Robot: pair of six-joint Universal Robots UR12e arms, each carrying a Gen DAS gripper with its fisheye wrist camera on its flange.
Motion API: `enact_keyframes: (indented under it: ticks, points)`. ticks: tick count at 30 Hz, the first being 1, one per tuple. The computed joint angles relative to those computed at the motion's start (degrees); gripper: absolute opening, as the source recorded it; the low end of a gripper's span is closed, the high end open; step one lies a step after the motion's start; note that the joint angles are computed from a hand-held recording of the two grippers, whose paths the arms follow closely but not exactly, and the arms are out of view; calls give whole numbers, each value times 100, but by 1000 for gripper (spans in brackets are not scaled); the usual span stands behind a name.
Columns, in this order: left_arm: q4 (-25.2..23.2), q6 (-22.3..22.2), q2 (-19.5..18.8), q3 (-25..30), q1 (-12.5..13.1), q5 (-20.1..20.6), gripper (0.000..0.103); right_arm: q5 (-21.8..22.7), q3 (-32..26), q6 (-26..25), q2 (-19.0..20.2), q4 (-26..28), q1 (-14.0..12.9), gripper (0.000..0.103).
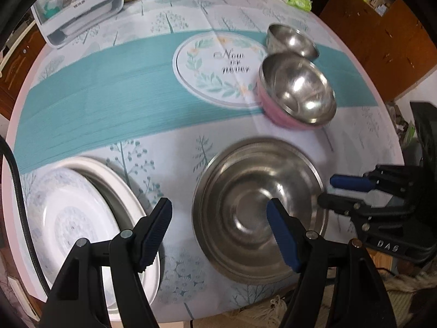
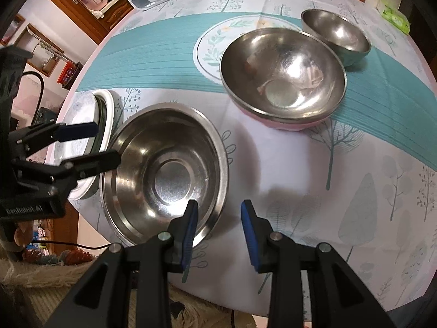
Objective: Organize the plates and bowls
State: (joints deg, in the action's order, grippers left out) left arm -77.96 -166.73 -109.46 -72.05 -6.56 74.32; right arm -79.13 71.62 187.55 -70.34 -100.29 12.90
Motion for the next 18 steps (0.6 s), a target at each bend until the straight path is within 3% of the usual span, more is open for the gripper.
enact_keyframes:
  ticks: [8, 18]
  points:
    - [501, 25, -96, 293, -55, 12, 71, 16, 68, 212, -140, -378, -133, 33]
    - [1054, -186, -374, 863, -114, -69, 77, -292, -48, 401, -211, -1115, -340, 33]
